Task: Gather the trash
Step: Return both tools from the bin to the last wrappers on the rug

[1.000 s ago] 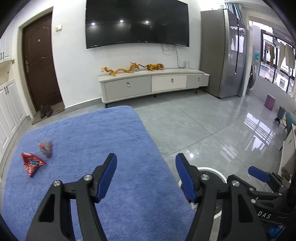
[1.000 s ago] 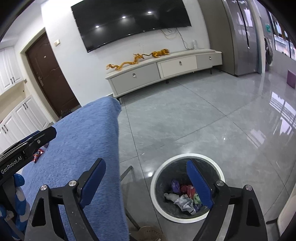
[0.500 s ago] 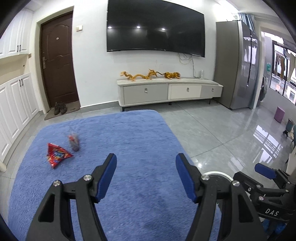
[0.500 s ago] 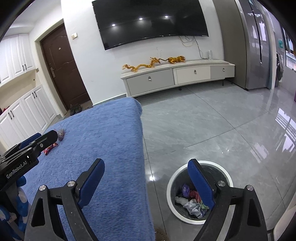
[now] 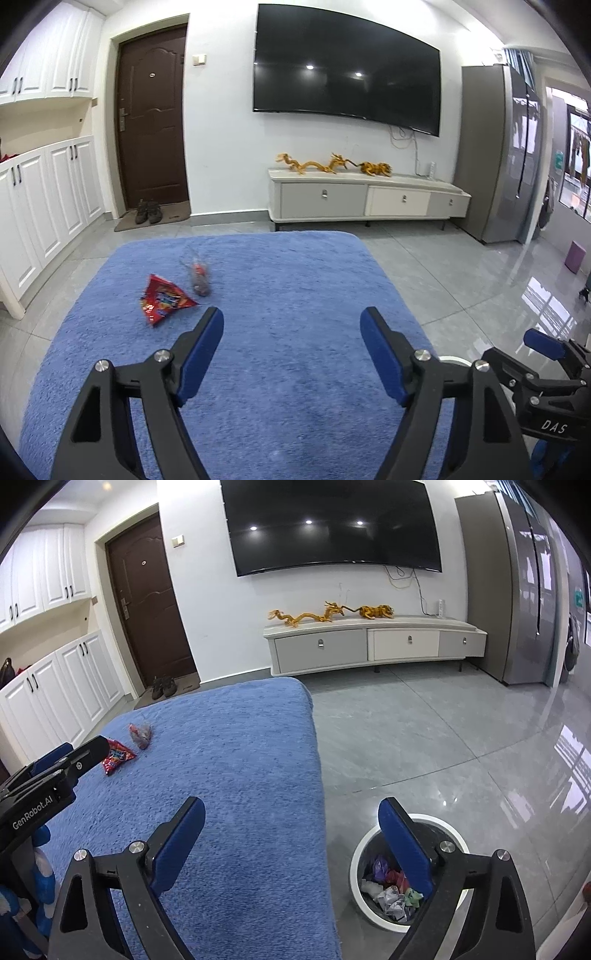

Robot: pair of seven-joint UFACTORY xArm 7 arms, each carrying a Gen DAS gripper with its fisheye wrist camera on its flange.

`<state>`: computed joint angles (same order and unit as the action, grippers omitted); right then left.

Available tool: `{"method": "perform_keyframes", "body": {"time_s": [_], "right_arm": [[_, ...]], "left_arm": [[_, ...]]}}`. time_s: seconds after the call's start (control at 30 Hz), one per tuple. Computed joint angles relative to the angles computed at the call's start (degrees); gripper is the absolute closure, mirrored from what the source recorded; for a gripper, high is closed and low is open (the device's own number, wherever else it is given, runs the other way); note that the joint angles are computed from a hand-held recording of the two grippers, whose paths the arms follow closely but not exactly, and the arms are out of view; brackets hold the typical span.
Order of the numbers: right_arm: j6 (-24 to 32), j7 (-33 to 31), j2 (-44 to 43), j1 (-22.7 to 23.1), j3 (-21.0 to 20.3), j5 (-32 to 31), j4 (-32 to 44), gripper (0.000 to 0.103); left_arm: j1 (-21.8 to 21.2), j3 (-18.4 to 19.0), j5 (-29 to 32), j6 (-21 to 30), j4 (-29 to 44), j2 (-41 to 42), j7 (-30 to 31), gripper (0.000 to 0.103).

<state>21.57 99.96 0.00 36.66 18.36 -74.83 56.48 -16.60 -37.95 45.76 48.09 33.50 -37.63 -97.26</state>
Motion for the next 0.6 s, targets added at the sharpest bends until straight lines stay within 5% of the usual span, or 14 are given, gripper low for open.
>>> {"method": "perform_keyframes", "body": {"time_s": [0.6], "right_arm": [[10.7, -0.8, 2.6, 5.8, 1.2, -2.1, 4.6, 0.004]], "left_arm": [[-2.8, 1.7, -6.8, 5.4, -6.0, -11.7, 4.1, 0.028]]}}
